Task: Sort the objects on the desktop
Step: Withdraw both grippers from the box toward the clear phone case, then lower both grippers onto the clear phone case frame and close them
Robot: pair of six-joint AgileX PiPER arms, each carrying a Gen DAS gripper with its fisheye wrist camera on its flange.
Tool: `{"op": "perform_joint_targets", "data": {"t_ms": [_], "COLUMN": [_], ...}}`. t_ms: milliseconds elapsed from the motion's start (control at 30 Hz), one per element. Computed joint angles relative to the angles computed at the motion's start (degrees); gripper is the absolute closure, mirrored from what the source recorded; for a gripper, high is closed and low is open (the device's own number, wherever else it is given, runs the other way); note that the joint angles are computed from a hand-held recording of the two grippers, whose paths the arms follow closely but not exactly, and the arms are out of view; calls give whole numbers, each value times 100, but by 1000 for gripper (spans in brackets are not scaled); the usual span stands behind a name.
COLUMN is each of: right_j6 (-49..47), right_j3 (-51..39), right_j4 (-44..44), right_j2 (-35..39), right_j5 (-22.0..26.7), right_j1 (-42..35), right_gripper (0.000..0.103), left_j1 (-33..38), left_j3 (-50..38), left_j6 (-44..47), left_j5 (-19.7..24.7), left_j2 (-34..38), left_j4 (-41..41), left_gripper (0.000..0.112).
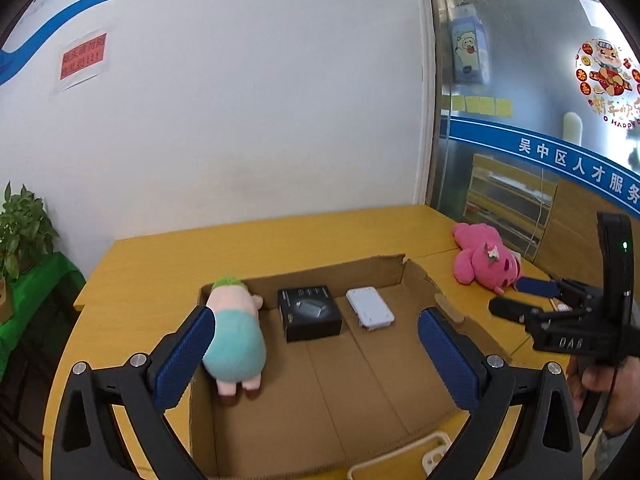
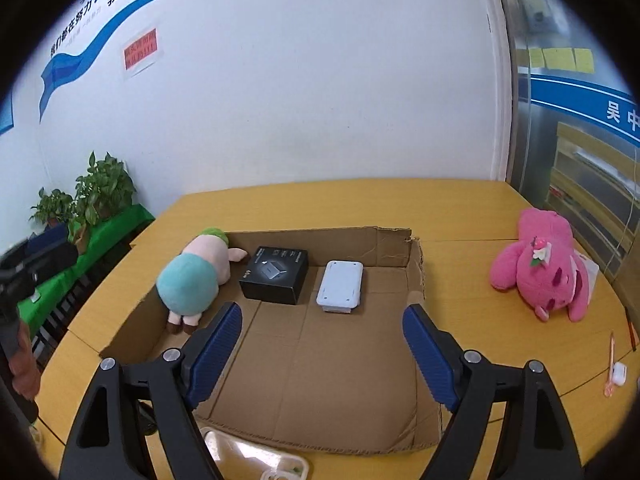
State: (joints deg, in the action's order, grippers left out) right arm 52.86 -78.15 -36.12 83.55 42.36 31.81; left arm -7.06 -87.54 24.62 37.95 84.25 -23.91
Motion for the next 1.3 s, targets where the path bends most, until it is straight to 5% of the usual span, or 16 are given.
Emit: {"op": "perform_joint_targets", "data": {"t_ms": [33, 100, 133, 167, 200, 233, 300, 333, 367, 433, 500, 733, 1100, 1200, 1300], "right_j6": [28, 17, -10, 13, -19, -68, 15, 34, 19, 104, 382, 583, -51, -296, -398], "right_j3": [9, 119, 118, 137, 149, 166, 291, 366, 479, 660, 865, 1522, 2774, 2908, 2921], "right_j4": [-53, -209, -269, -364, -340, -268, -325, -313, -215, -189, -398, -397, 1082, 1300, 1333], "right_j2": [-51, -162, -246, -270, -275, -278, -346, -391, -457, -582, -736, -914, -127, -64, 64], "right_j5": [53, 57, 179, 263, 314, 325, 317, 269, 181, 72, 28, -91, -1363, -1545, -1513], "right_j1": [70, 280, 408, 522, 581, 598, 694, 715, 698, 689, 752, 921, 452, 286, 219], "right_gripper": [20, 25, 40, 68, 83, 90, 90, 83, 61, 25, 23, 23, 25, 35, 56], "left_j1": [27, 119, 205, 297, 373, 393, 349, 338, 343, 284, 221, 195, -574, -641, -563], "left_j3": [222, 558, 585, 514, 503, 610, 934, 1063, 1199, 1548, 1901, 2525, 3946, 4158, 4273], "left_j6": [12, 129, 242, 302, 267, 180, -22, -50, -57, -268, -360, -416, -1875, -1830, -1426], "left_j5": [-78, -130, 56, 358, 561, 535, 263, 177, 78, -350, -769, -898, -1495, -1580, -1640], "left_j2": [-178, -450, -497, -455, -441, -510, -736, -833, -945, -1220, -1491, -1672, -1764, -1756, -1759], "left_j4": [14, -107, -256, -378, -433, -400, -158, -121, -127, 48, 112, 74, 1560, 1413, 835], "left_gripper": [10, 30, 68, 102, 104, 104, 101, 83, 45, 9, 10, 10, 10, 10, 10]}}
